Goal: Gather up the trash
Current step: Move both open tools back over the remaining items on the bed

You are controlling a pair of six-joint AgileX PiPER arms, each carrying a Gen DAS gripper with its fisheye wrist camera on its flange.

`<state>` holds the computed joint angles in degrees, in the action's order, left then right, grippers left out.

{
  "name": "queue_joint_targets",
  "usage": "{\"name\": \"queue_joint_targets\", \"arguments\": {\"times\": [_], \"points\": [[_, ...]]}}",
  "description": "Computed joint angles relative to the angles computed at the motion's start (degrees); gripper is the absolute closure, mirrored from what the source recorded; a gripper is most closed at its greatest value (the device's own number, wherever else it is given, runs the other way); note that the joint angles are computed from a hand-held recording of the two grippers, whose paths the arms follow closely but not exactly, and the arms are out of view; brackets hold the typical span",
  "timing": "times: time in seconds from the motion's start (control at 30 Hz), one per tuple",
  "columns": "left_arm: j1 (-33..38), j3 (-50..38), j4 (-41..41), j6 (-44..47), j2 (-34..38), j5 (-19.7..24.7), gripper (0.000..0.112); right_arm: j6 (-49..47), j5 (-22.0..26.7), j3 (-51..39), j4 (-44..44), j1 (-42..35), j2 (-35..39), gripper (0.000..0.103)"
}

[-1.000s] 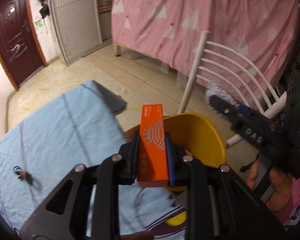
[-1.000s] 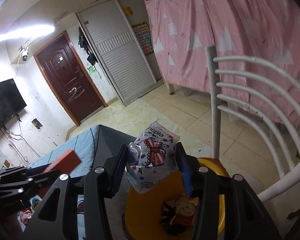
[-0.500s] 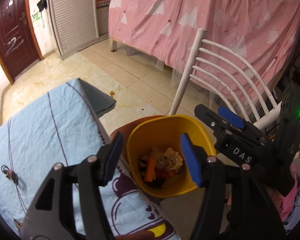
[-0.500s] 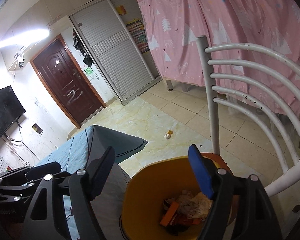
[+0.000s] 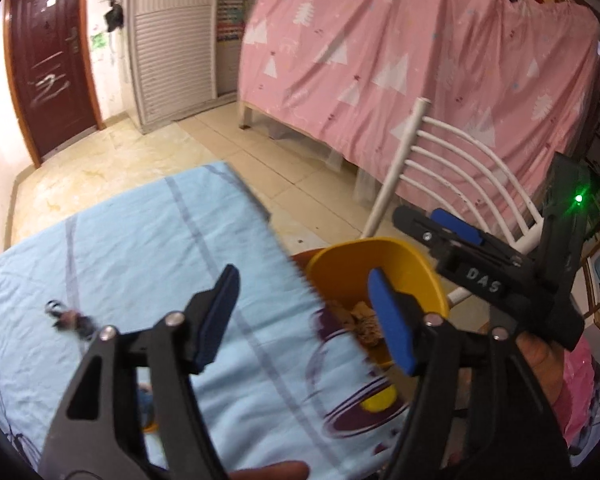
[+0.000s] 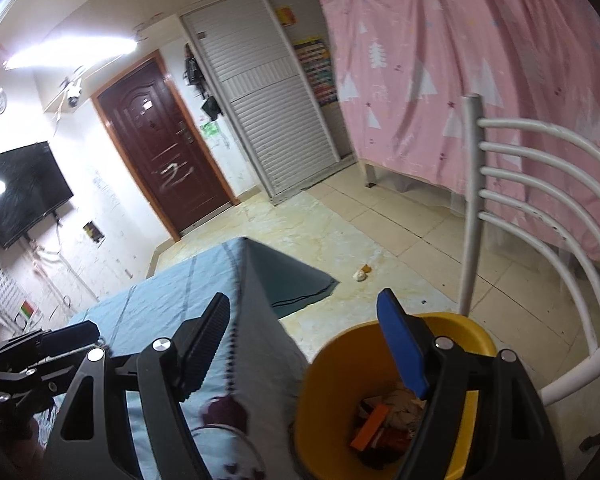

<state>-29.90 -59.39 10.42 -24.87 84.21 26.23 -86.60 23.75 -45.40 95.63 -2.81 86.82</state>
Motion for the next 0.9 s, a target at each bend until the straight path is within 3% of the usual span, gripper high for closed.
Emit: {"name": "queue_joint_targets", "arguments": {"times": [0.2,0.27,0.37,0.5,0.73,0.9], "points": [[9.19,6.83,-8.52,10.7,-5.92,-0.09,0.046,2.45,-4.19,-0.15,-1.85,8.3,-1.15,0.033],[12.74,8.87,-11.04,14.5,-8.13,0.14,0.038,4.6,-5.97,-0.81,-3.41,11.3,-0.95,0.032],[18.22,11.46,-13.86,19.19,-11.48,0.17,0.037,7.83,-8.28,-1.96,-5.69,15.76,-0.16,0.032],[28.51,13.83,-24.62,32.39,-14.7,1.83,0.037,14.08,-10.31,-3.9,-11.33,20.28,0.69,0.031],[44.43,17.3,-40.54,53.77,-18.5,6.91,0.037,33.58,-13.05,-8.5,-30.38,28.34,2.78,0.028],[50.95,21.36,-46.5,66.36,-21.2,9.97,0.037,50.54,-13.94,-10.7,-47.64,32.64,3.86,0.028]]}}
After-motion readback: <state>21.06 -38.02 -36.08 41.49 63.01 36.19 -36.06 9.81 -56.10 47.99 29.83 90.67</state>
